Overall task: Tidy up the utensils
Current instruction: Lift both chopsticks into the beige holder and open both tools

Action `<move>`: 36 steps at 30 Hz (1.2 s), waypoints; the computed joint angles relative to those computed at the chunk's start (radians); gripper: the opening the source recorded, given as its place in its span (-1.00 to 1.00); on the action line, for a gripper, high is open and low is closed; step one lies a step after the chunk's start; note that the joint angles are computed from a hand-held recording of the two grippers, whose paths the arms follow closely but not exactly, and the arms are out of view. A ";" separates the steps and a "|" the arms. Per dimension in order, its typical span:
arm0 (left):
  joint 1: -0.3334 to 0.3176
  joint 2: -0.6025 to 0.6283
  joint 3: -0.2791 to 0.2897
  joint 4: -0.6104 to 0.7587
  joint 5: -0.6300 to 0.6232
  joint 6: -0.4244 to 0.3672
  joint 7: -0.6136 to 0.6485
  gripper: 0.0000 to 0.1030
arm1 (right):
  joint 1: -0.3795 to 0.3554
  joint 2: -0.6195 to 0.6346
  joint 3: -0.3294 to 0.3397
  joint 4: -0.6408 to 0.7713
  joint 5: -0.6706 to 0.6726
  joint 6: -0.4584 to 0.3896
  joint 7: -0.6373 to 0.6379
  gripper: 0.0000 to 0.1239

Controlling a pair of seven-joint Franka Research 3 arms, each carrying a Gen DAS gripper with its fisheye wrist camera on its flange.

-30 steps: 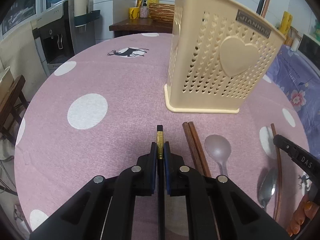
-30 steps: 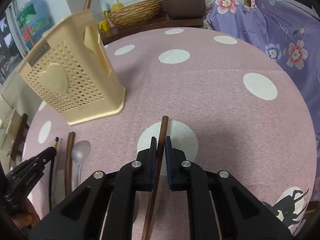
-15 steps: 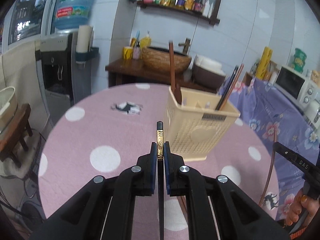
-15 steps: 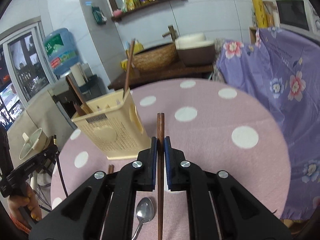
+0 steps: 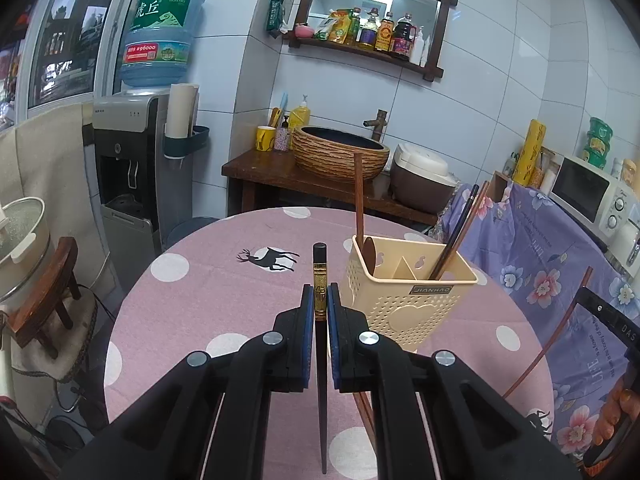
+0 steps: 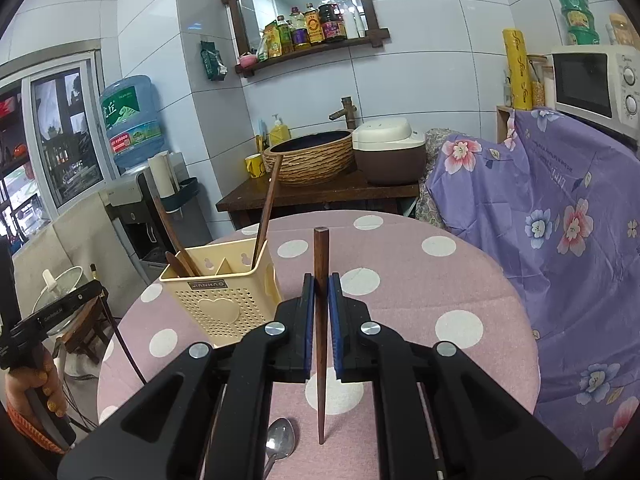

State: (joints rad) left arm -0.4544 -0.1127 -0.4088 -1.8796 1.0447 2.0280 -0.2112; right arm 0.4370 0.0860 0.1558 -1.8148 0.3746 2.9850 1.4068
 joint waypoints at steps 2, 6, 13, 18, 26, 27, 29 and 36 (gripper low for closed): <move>-0.001 0.004 -0.001 0.004 0.003 -0.007 0.001 -0.85 | 0.000 -0.001 0.002 0.001 0.003 -0.004 -0.009 -0.87; -0.001 -0.004 0.002 0.000 0.004 0.004 0.002 -0.85 | -0.005 -0.004 0.010 0.008 0.040 -0.016 -0.055 -0.87; 0.016 -0.031 0.003 0.009 0.003 0.016 0.034 -0.85 | -0.008 0.010 0.017 0.080 0.103 -0.069 -0.130 -0.87; 0.036 -0.039 -0.006 0.082 0.036 0.010 0.094 -0.85 | -0.008 0.063 0.020 0.238 0.120 -0.150 -0.143 -0.87; 0.000 0.088 -0.021 0.360 0.214 -0.098 0.216 -0.85 | 0.050 0.264 -0.007 0.685 -0.032 -0.255 -0.019 -0.87; -0.011 0.115 -0.011 0.403 0.229 -0.100 0.224 -0.85 | 0.064 0.297 -0.015 0.746 -0.059 -0.263 0.004 -0.87; -0.035 0.157 0.013 0.456 0.260 -0.105 0.229 -0.85 | 0.093 0.369 -0.033 0.867 -0.111 -0.271 0.045 -0.87; -0.085 0.252 0.112 0.479 0.212 -0.074 0.183 -0.85 | 0.143 0.472 -0.066 0.924 -0.193 -0.237 0.138 -0.87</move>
